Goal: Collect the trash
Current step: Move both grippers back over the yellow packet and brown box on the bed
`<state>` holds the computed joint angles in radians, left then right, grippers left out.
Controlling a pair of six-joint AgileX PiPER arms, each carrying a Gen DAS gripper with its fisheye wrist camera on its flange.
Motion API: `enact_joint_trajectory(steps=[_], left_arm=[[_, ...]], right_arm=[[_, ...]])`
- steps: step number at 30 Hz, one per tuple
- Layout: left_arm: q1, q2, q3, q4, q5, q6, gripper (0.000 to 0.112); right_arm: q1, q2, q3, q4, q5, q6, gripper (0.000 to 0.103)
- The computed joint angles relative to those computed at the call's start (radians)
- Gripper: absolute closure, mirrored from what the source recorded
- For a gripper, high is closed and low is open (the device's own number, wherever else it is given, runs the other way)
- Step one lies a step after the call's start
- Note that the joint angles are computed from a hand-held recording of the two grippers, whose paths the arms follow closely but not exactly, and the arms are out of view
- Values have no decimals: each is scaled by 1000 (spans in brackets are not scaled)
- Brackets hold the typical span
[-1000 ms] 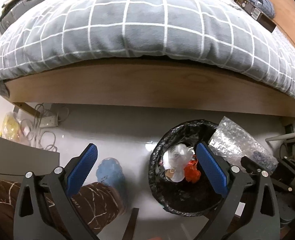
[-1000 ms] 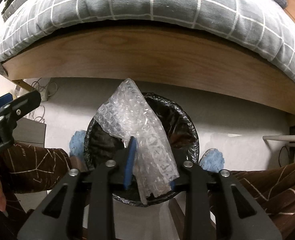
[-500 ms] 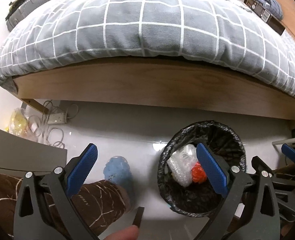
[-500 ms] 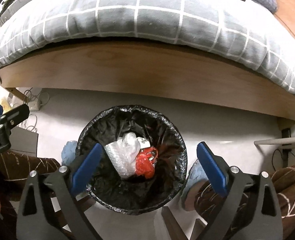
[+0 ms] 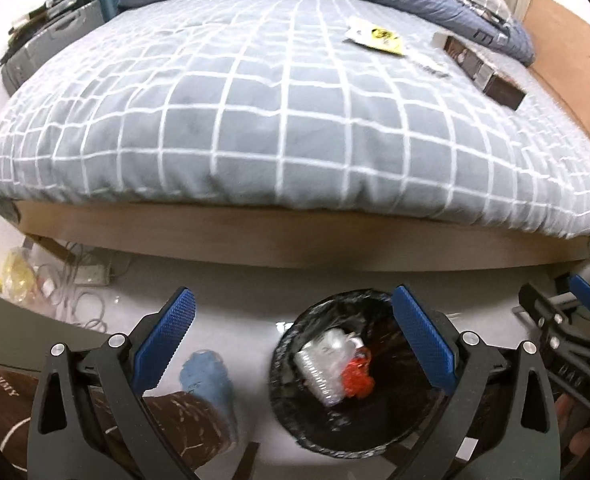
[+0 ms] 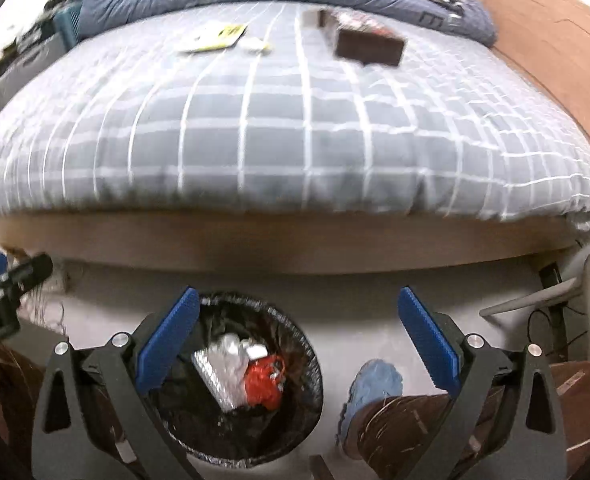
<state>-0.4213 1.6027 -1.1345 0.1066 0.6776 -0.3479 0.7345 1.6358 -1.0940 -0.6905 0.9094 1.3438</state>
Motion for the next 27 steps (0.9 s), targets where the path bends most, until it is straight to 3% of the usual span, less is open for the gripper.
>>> enact_joint_trajectory(steps=[12, 22, 27], left_arm=[[-57, 86, -191, -57, 46, 62, 16], [-56, 218, -502, -36, 159, 68, 15], [-58, 312, -671, -35, 222, 92, 15]], right_arm=[[-120, -75, -59, -47, 11, -70, 8], [-239, -61, -176, -36, 6, -221, 8], [-331, -34, -276, 23, -50, -348, 8]])
